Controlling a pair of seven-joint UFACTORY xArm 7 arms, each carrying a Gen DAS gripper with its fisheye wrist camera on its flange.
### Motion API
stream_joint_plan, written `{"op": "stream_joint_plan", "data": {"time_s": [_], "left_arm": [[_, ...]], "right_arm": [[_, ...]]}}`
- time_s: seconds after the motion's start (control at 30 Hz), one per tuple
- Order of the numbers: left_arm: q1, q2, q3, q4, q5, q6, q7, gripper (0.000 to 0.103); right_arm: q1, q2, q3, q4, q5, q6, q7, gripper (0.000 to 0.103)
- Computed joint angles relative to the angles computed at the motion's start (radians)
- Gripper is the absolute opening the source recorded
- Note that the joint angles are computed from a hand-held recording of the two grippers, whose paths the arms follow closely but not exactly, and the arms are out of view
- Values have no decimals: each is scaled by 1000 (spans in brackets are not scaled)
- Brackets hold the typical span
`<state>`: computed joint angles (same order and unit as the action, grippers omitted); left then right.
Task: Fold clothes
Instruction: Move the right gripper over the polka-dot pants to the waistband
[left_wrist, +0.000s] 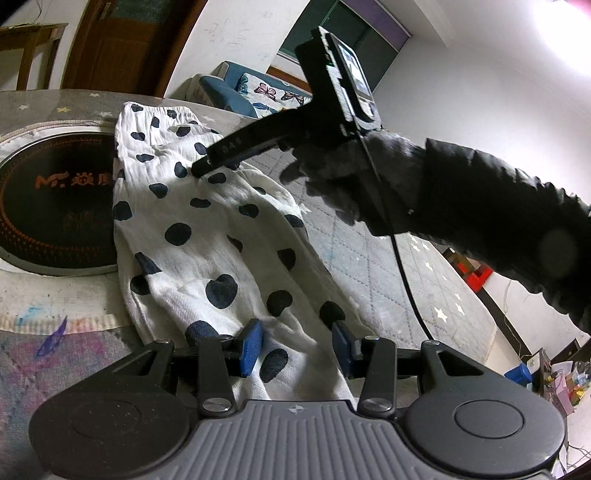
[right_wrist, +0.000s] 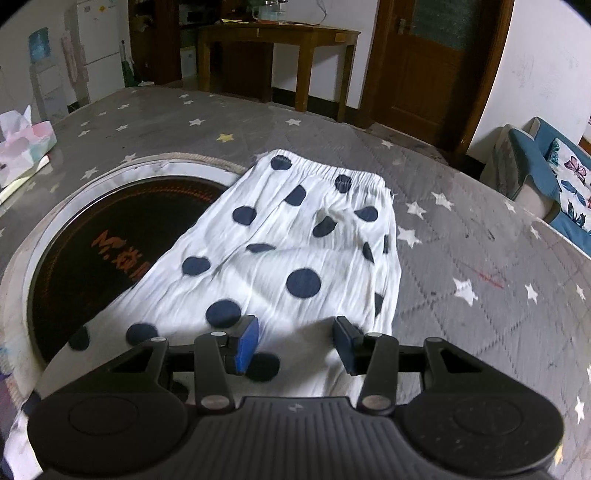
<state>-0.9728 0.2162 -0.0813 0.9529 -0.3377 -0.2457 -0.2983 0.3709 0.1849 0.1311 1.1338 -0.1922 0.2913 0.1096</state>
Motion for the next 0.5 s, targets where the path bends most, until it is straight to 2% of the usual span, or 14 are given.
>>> {"op": "stream_joint_plan", "data": {"time_s": [0.3, 0.5], "left_arm": [[27, 0, -22, -1, 23, 2, -19, 45], [-3, -1, 7, 2, 14, 8, -16, 45]], "right_arm": [[16, 78, -27, 95, -33, 8, 18, 47], [28, 135, -44, 170, -49, 19, 30, 49]]}}
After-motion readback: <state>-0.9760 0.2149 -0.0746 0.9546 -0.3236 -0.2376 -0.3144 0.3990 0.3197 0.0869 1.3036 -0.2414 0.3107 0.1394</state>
